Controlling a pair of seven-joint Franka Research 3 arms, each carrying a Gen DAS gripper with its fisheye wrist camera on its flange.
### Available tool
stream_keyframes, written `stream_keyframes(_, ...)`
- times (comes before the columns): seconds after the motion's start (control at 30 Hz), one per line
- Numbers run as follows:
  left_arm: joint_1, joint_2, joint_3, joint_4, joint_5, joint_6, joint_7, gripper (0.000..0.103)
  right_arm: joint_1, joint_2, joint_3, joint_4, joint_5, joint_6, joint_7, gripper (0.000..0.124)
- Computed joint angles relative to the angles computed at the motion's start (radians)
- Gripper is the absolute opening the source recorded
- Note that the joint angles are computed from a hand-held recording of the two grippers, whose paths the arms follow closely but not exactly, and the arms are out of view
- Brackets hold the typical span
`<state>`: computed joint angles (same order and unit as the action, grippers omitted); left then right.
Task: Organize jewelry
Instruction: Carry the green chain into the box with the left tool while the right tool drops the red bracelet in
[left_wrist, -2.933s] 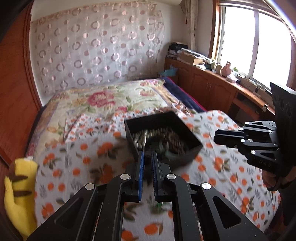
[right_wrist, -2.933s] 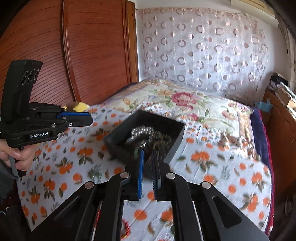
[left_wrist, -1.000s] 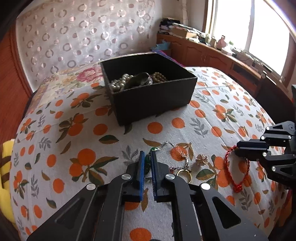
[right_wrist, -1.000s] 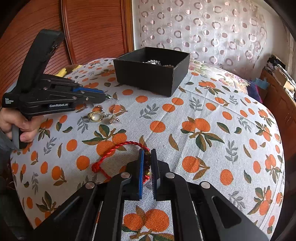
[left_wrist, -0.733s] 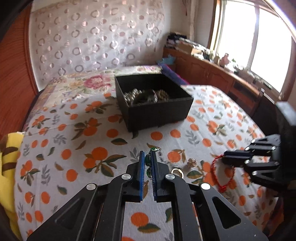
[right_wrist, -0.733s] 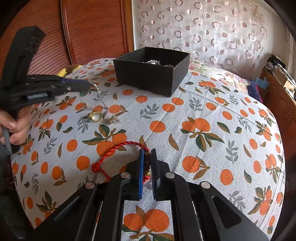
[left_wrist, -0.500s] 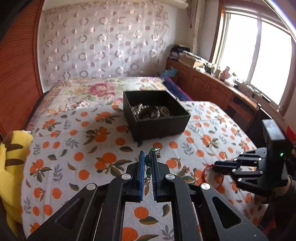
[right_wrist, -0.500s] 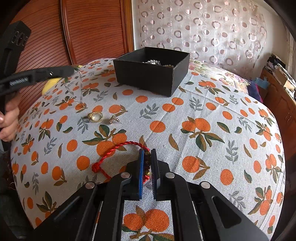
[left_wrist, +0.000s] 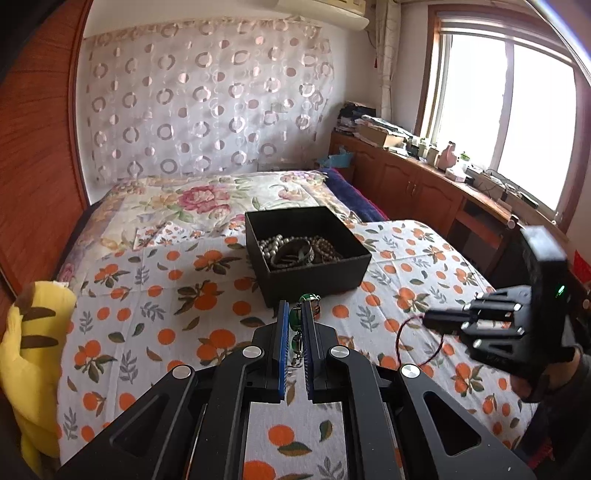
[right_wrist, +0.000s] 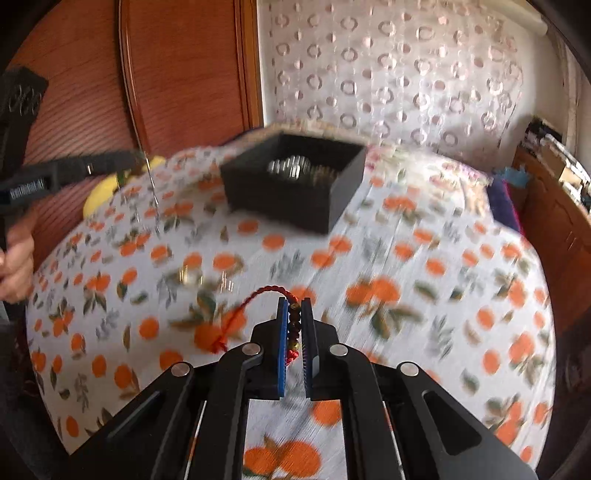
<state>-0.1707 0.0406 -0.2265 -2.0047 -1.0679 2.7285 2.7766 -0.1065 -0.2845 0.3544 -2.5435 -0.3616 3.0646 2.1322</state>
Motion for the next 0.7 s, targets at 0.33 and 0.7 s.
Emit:
stream_keyframes(0.33,0.002,0.067,-0.027,0.1,0.067,0.027,-0.065,0.006,-0.205,0.05,0.117,0.145,-0.157,0.069,0.097,0.008)
stream_keyframes(0.7,0.033,0.175,-0.091,0.234,0.232,0.053,-0.206,0.006,-0.352,0.295,0.202,0.409,-0.61,0.051,0.464,0.008)
